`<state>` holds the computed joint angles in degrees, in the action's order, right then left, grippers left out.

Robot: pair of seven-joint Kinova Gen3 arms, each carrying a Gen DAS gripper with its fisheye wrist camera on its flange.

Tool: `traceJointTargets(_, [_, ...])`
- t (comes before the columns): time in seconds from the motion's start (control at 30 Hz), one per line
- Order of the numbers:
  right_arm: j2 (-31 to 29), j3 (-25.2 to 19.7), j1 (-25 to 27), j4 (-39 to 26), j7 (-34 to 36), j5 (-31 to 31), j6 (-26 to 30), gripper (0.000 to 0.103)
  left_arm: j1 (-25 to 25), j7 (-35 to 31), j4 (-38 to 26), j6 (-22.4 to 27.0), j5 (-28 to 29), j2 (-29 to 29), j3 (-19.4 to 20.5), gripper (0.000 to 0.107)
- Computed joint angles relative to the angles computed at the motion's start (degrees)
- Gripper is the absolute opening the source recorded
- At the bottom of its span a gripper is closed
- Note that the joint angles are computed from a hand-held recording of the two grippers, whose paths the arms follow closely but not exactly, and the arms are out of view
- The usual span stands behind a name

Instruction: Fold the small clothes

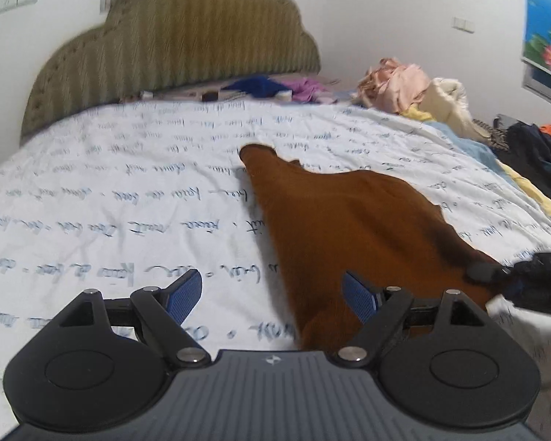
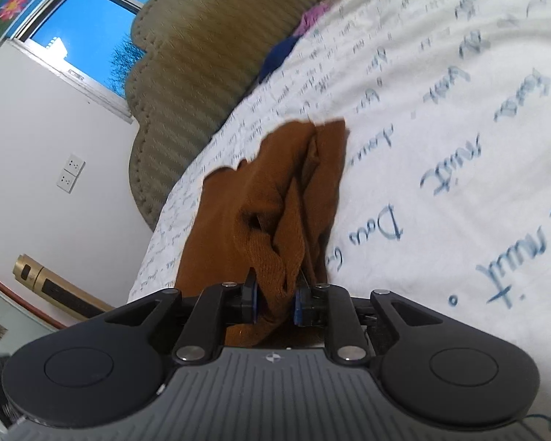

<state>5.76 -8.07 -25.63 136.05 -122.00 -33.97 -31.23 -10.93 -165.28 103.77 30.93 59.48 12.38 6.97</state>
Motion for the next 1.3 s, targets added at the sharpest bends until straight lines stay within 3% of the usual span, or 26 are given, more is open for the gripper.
traceJointTargets(0.13, [-0.1,0.6,-1.4,-1.6,8.6,-7.0,2.8,0.02,9.5,7.4,-2.8,0.0,-8.6,3.8,-6.9,0.084])
traceJointTargets(0.2, [-0.2,-3.1,2.8,-1.8,9.7,-6.2,4.8,0.02,9.4,6.6,-2.5,1.5,-9.0,3.7,-7.3,0.084])
traceJointTargets(0.27, [-0.8,-6.9,8.1,-2.2,9.5,-2.1,7.2,0.024,5.2,7.7,-4.3,5.9,-9.9,3.8,-4.4,0.084])
traceJointTargets(0.33, [-1.3,-10.0,13.4,-2.5,6.9,2.6,8.5,0.053,-0.2,12.0,-8.0,10.6,-11.3,6.0,0.4,0.084])
traceJointTargets(0.37, [-1.2,-11.6,16.0,-2.7,5.7,4.9,8.6,0.074,-2.8,14.4,-10.0,12.9,-11.7,7.8,3.0,0.084])
traceJointTargets(0.4, [-0.9,-13.3,18.7,-3.3,4.9,7.2,9.1,0.076,-5.4,16.7,-12.0,15.2,-11.8,10.0,5.6,0.084])
traceJointTargets(0.5, [1.8,-18.8,26.6,-5.8,0.3,14.2,12.0,0.073,-9.5,23.7,-17.7,22.2,-12.7,16.7,10.1,0.084])
traceJointTargets(0.6, [5.8,-26.5,34.6,-5.5,-6.2,21.2,8.4,0.069,-10.0,27.4,-21.5,28.7,-11.0,20.0,8.8,0.084])
traceJointTargets(0.67, [8.3,-30.8,39.9,-5.4,-9.8,25.9,5.5,0.067,-8.4,27.5,-23.5,33.0,-7.8,21.6,5.3,0.083])
traceJointTargets(0.73, [10.4,-32.4,43.0,-6.3,-13.4,30.5,4.5,0.063,-8.6,28.7,-25.4,36.6,-5.9,23.8,5.1,0.083])
traceJointTargets(0.8, [12.1,-29.7,41.7,-7.9,-17.2,35.2,4.5,0.053,-8.8,29.3,-25.7,37.7,-5.4,24.8,5.5,0.07])
traceJointTargets(0.83, [12.1,-27.2,39.5,-8.9,-18.6,36.6,5.6,0.047,-8.2,29.6,-26.1,38.0,-6.3,24.9,5.0,0.041])
traceJointTargets(0.87, [11.8,-24.5,36.9,-9.6,-19.1,37.1,6.7,0.045,-7.1,29.4,-26.0,38.0,-6.7,24.6,3.5,0.022])
traceJointTargets(1.03, [11.2,-12.6,25.3,-9.4,-28.2,42.5,4.3,0.033,-7.0,24.0,-21.2,34.5,-2.5,21.4,0.5,0.016])
traceJointTargets(1.13, [10.9,-9.5,21.0,-10.2,-28.8,43.0,4.6,0.033,-7.0,21.8,-19.6,32.8,-2.5,19.2,-0.5,0.016])
traceJointTargets(1.23, [9.5,-3.0,13.1,-11.9,-23.8,37.4,10.3,0.034,-3.8,22.2,-19.7,32.4,-5.1,17.8,-3.9,0.018])
traceJointTargets(1.3, [8.2,1.6,7.9,-11.4,-21.3,33.0,11.5,0.036,-3.0,20.3,-16.8,29.4,-5.1,14.9,-4.6,0.022])
